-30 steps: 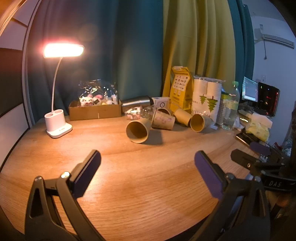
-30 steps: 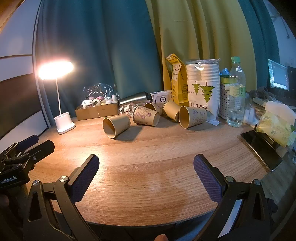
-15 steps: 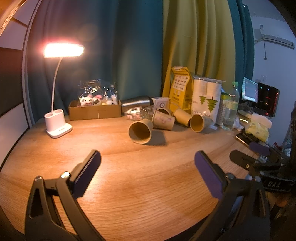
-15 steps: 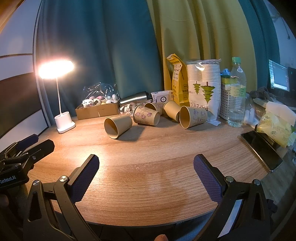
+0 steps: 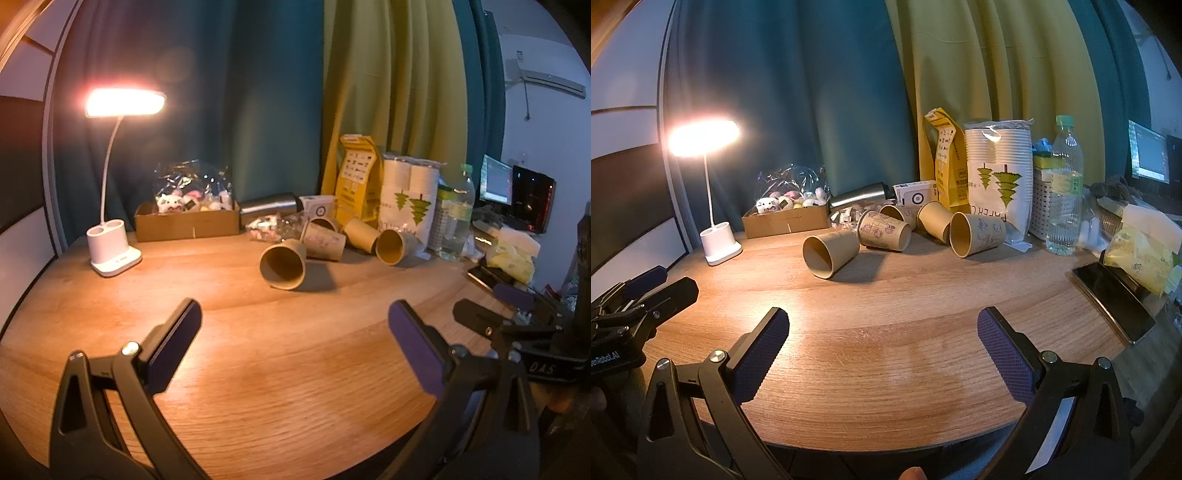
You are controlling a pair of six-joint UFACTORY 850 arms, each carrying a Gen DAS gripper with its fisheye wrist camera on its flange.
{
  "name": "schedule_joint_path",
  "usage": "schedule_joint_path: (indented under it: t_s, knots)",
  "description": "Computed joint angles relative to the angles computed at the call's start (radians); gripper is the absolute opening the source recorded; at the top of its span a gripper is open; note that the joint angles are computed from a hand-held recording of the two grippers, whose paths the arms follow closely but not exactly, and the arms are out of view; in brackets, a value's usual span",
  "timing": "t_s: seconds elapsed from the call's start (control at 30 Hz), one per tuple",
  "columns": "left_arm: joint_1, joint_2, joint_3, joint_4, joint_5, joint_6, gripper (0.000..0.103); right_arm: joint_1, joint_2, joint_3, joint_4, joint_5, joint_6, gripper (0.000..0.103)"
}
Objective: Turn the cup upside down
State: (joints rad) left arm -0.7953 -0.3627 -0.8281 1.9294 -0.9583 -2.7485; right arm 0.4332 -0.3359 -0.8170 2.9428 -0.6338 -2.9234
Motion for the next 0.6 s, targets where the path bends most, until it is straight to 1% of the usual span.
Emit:
schedule_joint_path:
  t_s: [0.1, 0.17, 0.2, 0.3, 0.43, 0.5, 0.6]
  knots:
    - [0.008, 0.004, -0.005, 0.008, 0.014, 0.013, 0.102, 0.002, -0.001, -0.001, 0.006, 0.0, -0.005, 0.103]
    - [0.027, 0.008, -0.013, 0.025, 0.053, 0.025, 0.102, -0.003, -0.006, -0.007, -0.01, 0.001, 0.005, 0.103]
    - [0.044, 0.009, -0.024, 0.034, 0.092, 0.04, 0.102, -0.004, -0.01, -0.015, -0.01, 0.007, 0.005, 0.103]
    - [0.093, -0.001, -0.066, 0.046, 0.175, 0.089, 0.102, -0.012, -0.032, -0.053, -0.03, 0.036, 0.019, 0.103]
    - [0.182, -0.049, -0.179, 0.026, 0.325, 0.22, 0.102, -0.03, -0.086, -0.139, -0.099, 0.097, 0.082, 0.103]
    - [0.226, -0.085, -0.248, -0.019, 0.405, 0.306, 0.102, -0.042, -0.12, -0.191, -0.155, 0.128, 0.138, 0.103]
    - [0.281, -0.161, -0.366, -0.141, 0.486, 0.485, 0.102, -0.058, -0.176, -0.273, -0.234, 0.179, 0.22, 0.103]
